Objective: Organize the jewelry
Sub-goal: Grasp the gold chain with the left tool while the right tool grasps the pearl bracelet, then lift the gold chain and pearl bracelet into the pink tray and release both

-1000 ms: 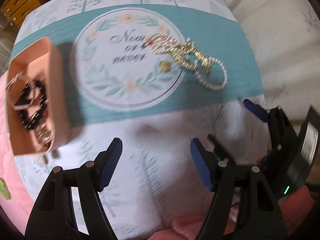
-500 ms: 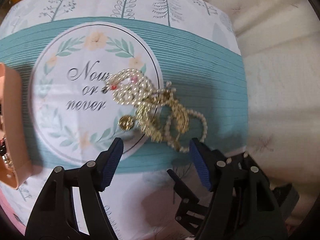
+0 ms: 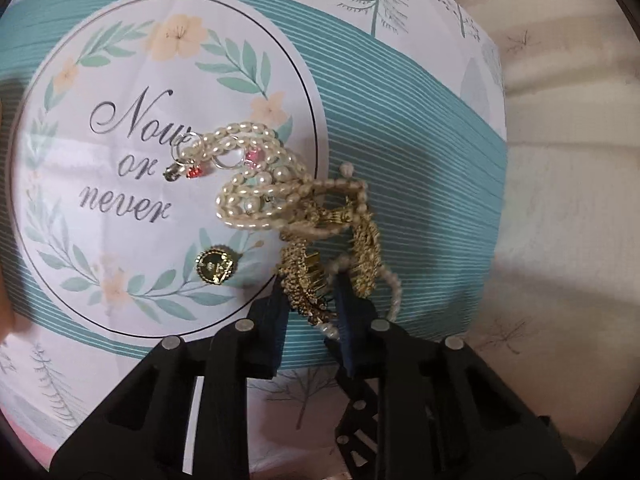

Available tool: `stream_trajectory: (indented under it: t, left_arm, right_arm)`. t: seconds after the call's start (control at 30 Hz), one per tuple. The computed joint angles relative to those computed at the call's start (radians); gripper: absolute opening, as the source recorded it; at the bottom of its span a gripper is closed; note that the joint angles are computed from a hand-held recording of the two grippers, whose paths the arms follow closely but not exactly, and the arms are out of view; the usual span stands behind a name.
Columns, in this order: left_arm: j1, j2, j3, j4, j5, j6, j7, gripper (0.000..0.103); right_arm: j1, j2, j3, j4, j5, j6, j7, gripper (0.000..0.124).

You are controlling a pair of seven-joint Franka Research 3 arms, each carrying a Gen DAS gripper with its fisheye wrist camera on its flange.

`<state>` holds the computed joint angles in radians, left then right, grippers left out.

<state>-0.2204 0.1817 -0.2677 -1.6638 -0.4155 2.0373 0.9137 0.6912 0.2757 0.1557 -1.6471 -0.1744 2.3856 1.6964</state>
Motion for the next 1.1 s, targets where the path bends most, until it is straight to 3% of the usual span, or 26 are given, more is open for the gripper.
stream_trajectory:
  t: [0.13,0.27,0.47,0.67,0.83,1.0,1.1]
  left_arm:
    - [0.013,-0.038,-0.001,-0.065,-0.098,0.048,-0.005,0.015]
    - [0.027,-0.101,0.006,-0.168,-0.289,0.107,-0.014,0.003]
    - [0.011,-0.182,0.030,-0.274,-0.424,0.151,-0.033,0.002]
    - [-0.002,-0.292,0.068,-0.372,-0.441,0.146,-0.101,0.002]
    - [-0.011,-0.405,0.103,-0.491,-0.444,0.120,-0.227,0.002]
    - [-0.021,-0.491,0.136,-0.545,-0.333,0.038,-0.229,0.002]
    - [-0.023,-0.504,0.142,-0.493,-0.180,-0.081,-0.162,0.002]
  right_arm:
    - [-0.004,0.005,0.002,0.018,0.044,-0.032,0.045,0.008]
    - [-0.022,-0.018,0.012,-0.003,0.138,-0.043,0.113,0.008]
    - [-0.040,-0.076,0.024,-0.064,0.217,-0.025,0.191,0.008]
    - [-0.029,-0.133,0.039,-0.113,0.199,-0.032,0.313,0.008]
    - [-0.020,-0.160,0.052,-0.121,0.141,-0.037,0.398,0.008]
    - [-0.001,-0.149,0.064,-0.090,0.084,-0.052,0.452,0.008]
    - [0.014,-0.146,0.073,-0.077,0.073,-0.063,0.452,0.008]
